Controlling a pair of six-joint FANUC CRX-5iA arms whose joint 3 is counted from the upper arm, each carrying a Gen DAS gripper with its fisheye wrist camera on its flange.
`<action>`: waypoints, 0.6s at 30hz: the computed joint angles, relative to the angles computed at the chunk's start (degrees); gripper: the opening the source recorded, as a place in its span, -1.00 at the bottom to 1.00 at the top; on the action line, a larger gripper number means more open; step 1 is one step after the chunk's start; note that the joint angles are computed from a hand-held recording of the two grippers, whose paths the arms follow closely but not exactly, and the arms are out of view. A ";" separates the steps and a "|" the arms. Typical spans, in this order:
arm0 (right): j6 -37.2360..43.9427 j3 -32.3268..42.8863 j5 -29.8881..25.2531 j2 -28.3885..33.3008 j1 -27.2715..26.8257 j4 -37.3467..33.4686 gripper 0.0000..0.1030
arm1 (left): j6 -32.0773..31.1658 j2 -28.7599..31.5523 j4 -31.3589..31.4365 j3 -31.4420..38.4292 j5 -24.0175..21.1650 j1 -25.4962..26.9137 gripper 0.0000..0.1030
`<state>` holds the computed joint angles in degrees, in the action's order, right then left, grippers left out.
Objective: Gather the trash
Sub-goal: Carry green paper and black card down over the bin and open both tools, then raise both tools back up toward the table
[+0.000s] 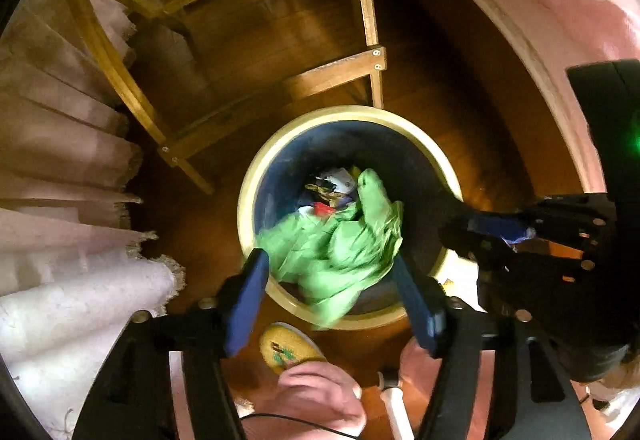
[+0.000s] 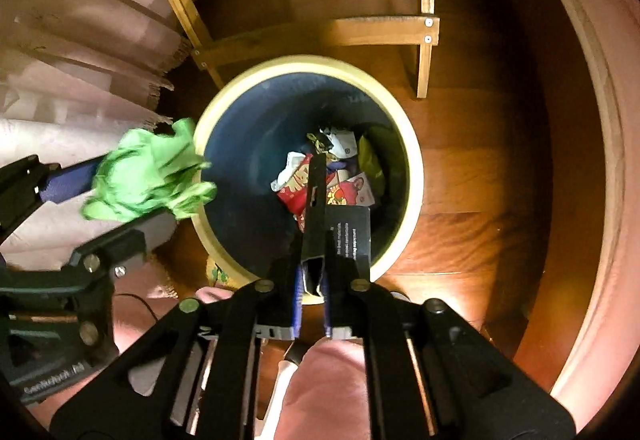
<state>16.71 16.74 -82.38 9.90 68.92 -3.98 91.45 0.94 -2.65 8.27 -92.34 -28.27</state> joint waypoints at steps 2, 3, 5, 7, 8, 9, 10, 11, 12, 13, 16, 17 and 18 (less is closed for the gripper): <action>-1.25 -0.31 -0.87 -0.13 0.62 0.86 -0.21 | 0.01 -0.02 -0.48 -0.68 1.39 0.63 0.54; -2.08 -0.86 -0.76 -0.62 0.82 1.22 -0.10 | 0.09 -0.06 -0.66 -0.78 1.59 1.13 0.76; -4.04 -2.33 0.83 -1.79 1.17 2.13 0.05 | 0.03 -0.38 -0.34 -1.02 2.48 2.32 0.82; -4.94 -2.61 1.19 -2.55 1.89 3.78 0.17 | -0.84 -1.07 -0.41 -0.70 2.66 3.15 0.82; -5.16 -2.27 0.69 -2.53 2.25 4.87 0.18 | -1.21 -1.38 -0.59 -0.37 2.91 3.21 0.82; -5.17 -1.85 0.33 -2.63 2.34 5.23 0.18 | -1.54 -1.66 -0.67 -0.04 3.06 3.26 0.82; -5.41 -1.61 0.24 -2.63 2.50 5.84 0.18 | -1.75 -1.72 -0.39 0.26 3.09 3.38 0.82; -5.91 -1.22 -0.10 -2.62 2.78 6.71 0.19 | -1.89 -1.83 -0.14 0.46 3.02 3.47 0.82; -6.30 -0.57 -0.71 -2.43 2.96 7.33 0.19 | -1.77 -1.99 -0.03 1.03 2.58 3.49 0.82; -6.60 0.02 -1.24 -2.25 3.10 7.87 0.19 | -1.57 -2.18 0.09 1.54 2.13 3.47 0.82; -7.83 1.51 -2.35 -2.28 3.61 9.21 0.19 | -1.18 -2.61 0.82 2.94 1.20 3.70 0.82; -8.28 2.21 -2.83 -2.19 3.74 9.46 0.19 | -1.29 -2.75 1.10 3.63 0.76 3.89 0.82; -8.91 3.00 -3.43 -2.15 3.94 9.77 0.19 | -1.42 -2.73 1.40 4.32 0.25 4.01 0.82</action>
